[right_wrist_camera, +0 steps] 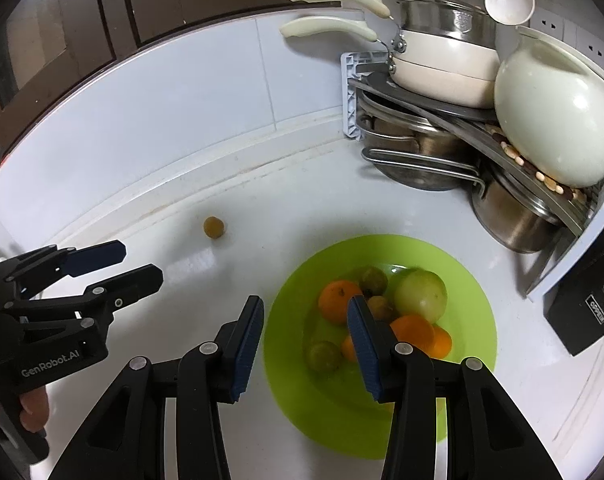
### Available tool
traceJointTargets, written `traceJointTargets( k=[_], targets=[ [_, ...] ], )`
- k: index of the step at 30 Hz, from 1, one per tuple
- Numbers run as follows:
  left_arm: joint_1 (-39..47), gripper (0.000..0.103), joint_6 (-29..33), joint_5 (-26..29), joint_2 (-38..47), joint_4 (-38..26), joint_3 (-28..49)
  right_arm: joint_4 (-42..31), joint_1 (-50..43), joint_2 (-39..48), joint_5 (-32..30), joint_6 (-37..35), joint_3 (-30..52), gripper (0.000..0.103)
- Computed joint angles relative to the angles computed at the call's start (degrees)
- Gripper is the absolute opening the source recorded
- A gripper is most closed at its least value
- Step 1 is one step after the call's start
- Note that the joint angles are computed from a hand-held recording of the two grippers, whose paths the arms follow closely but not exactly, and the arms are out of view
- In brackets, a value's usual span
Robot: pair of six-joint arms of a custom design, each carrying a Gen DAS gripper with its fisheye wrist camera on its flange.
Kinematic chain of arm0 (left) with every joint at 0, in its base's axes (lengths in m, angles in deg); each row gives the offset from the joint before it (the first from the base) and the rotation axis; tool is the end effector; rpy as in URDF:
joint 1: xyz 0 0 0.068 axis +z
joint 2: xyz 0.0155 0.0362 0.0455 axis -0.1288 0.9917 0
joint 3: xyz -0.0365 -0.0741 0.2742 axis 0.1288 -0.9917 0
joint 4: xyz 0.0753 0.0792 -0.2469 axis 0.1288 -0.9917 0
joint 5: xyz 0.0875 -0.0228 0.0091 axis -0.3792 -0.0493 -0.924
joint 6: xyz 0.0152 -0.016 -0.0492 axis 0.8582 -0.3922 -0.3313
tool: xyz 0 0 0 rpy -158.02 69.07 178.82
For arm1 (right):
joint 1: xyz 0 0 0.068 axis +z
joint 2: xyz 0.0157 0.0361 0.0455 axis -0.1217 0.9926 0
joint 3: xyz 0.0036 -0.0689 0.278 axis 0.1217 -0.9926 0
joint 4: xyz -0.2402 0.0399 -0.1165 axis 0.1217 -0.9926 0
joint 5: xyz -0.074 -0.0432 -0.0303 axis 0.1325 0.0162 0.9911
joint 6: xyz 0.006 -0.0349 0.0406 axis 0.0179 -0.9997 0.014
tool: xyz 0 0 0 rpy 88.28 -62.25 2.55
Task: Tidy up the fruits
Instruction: 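Open right gripper to drop the yellow-green fruit while left gripper moves toward the small brown fruit, then close left gripper on the small brown fruit on the counter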
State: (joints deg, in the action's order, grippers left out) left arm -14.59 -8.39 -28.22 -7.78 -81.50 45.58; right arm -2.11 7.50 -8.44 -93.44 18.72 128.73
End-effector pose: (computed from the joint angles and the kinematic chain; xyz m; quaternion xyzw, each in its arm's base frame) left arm 0.2537 -0.0331 0.2150 0.0242 0.9411 -0.0495 0.3335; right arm 0.2804 0.0786 0.2278 -0.1566 0.9313 0.1140 0.3084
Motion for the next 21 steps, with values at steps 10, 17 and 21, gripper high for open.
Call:
traceJointTargets(
  k=[10, 17, 21],
  targets=[
    [6.6, 0.053, 6.0, 5.5, 7.9, 6.6, 1.6, 1.2, 3.2, 7.4, 1.4, 0.5, 5.0, 0.045],
    [8.9, 0.053, 8.8, 6.3, 18.8, 11.6, 5.9, 2.1, 1.4, 15.5, 0.4, -1.9, 9.7, 0.045],
    [9.7, 0.051, 9.6, 6.6, 24.6, 13.4, 8.4, 2.7, 1.3, 19.0, 0.4, -2.5, 11.6, 0.045]
  ],
)
